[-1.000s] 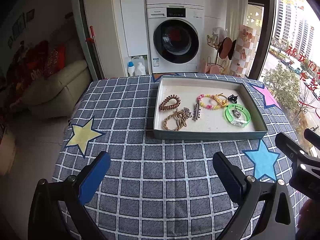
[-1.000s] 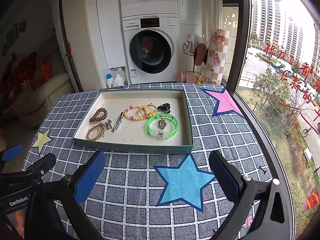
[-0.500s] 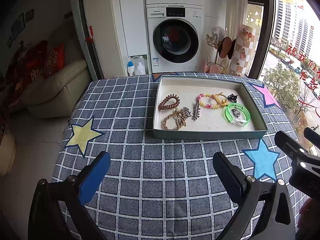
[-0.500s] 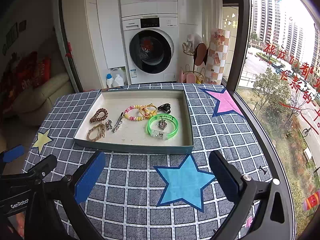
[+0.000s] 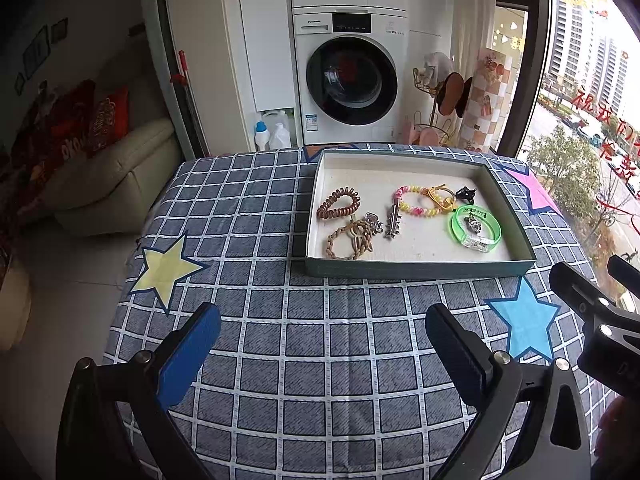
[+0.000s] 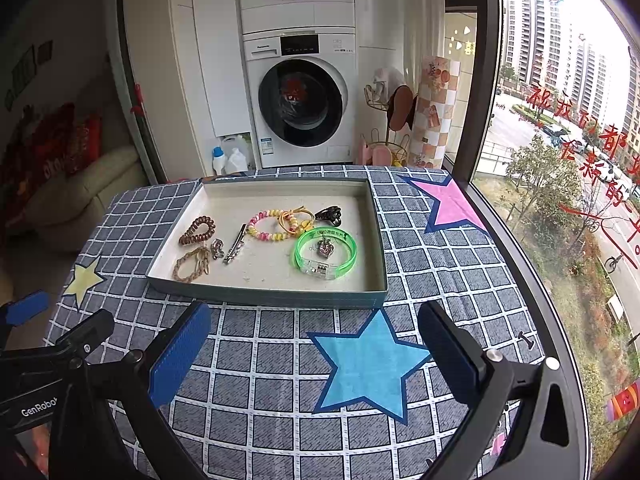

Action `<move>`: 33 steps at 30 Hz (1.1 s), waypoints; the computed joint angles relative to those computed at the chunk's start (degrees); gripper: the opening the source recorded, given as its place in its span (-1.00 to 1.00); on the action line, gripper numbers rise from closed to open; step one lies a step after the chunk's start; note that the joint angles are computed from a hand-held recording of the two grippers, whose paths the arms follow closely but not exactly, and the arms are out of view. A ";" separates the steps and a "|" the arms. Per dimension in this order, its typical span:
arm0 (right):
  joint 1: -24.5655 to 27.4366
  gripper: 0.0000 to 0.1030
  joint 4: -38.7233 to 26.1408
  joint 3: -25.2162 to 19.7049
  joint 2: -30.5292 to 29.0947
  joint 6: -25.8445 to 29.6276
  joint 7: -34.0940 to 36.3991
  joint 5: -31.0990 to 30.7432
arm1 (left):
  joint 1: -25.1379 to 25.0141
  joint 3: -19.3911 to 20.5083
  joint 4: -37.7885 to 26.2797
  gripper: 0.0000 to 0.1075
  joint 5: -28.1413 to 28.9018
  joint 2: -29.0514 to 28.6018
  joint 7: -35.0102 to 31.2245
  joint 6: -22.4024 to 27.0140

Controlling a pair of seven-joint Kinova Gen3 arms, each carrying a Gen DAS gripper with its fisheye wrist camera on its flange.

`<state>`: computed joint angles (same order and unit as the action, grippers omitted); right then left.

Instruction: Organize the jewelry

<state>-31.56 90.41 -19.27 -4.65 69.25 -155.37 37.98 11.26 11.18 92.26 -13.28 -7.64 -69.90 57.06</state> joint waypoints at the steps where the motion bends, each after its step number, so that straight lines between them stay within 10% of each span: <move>1: 0.00 0.99 0.00 0.02 0.03 -0.04 0.06 0.00 | 0.02 0.01 -0.01 0.92 0.00 0.00 0.02 0.02; 33: 0.48 0.99 0.06 0.06 -0.14 -0.39 0.69 -0.42 | 0.12 -0.06 -0.27 0.92 -0.19 0.30 -0.15 0.65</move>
<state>-31.08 90.47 -19.20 -4.79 68.86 -154.68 37.56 11.38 11.12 91.98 -13.47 -7.34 -70.04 57.70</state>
